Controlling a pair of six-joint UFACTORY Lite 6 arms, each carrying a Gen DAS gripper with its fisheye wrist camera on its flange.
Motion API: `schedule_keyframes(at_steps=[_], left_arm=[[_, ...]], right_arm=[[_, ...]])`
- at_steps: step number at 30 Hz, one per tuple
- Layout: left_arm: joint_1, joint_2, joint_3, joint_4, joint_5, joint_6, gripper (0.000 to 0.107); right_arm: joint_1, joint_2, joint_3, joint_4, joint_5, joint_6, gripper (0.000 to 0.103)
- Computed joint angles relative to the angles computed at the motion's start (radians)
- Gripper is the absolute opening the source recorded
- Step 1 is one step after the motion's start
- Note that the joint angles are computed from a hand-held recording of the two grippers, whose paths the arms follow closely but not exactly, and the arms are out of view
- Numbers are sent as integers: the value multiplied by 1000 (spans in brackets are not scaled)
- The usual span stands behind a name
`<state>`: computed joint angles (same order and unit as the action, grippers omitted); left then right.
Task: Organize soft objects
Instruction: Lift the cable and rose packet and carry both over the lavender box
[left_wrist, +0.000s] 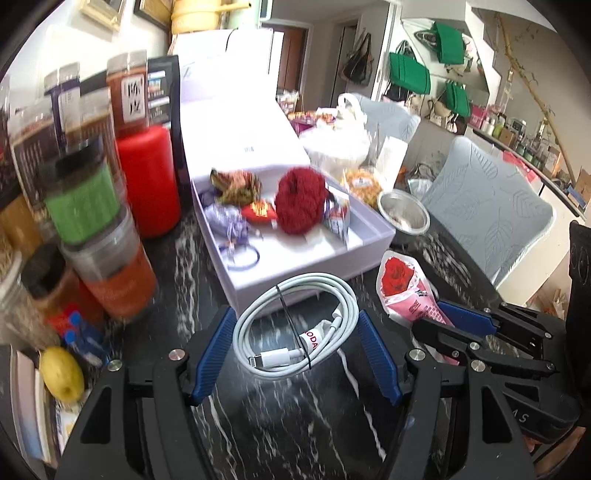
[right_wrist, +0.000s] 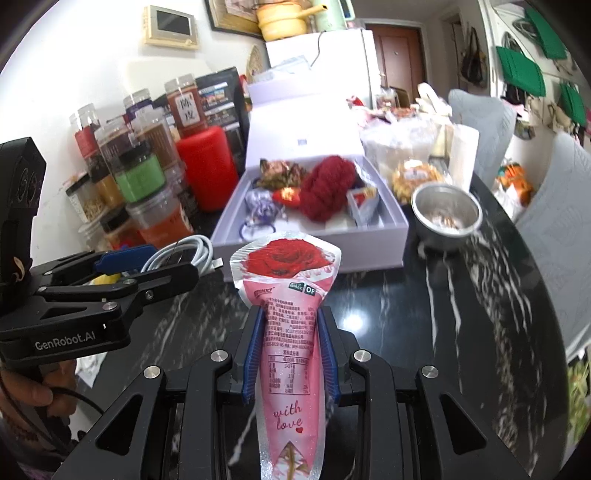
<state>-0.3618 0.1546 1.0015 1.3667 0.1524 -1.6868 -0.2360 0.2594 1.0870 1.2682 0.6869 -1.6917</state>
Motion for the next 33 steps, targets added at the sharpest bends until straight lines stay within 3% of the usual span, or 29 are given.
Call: schedule_keyframes(at_steps=[13, 19, 23, 33], left_arm=[[65, 93, 267, -320, 6, 420, 68], [93, 186, 428, -575, 12, 706, 68], [108, 248, 542, -776, 18, 923, 68], [127, 466, 905, -1004, 111, 1204, 68]], right_arm=[[46, 106, 275, -30, 32, 151, 29], [66, 180, 429, -45, 38, 210, 29], [71, 259, 567, -74, 60, 262, 29], [98, 516, 1011, -187, 114, 463, 29]])
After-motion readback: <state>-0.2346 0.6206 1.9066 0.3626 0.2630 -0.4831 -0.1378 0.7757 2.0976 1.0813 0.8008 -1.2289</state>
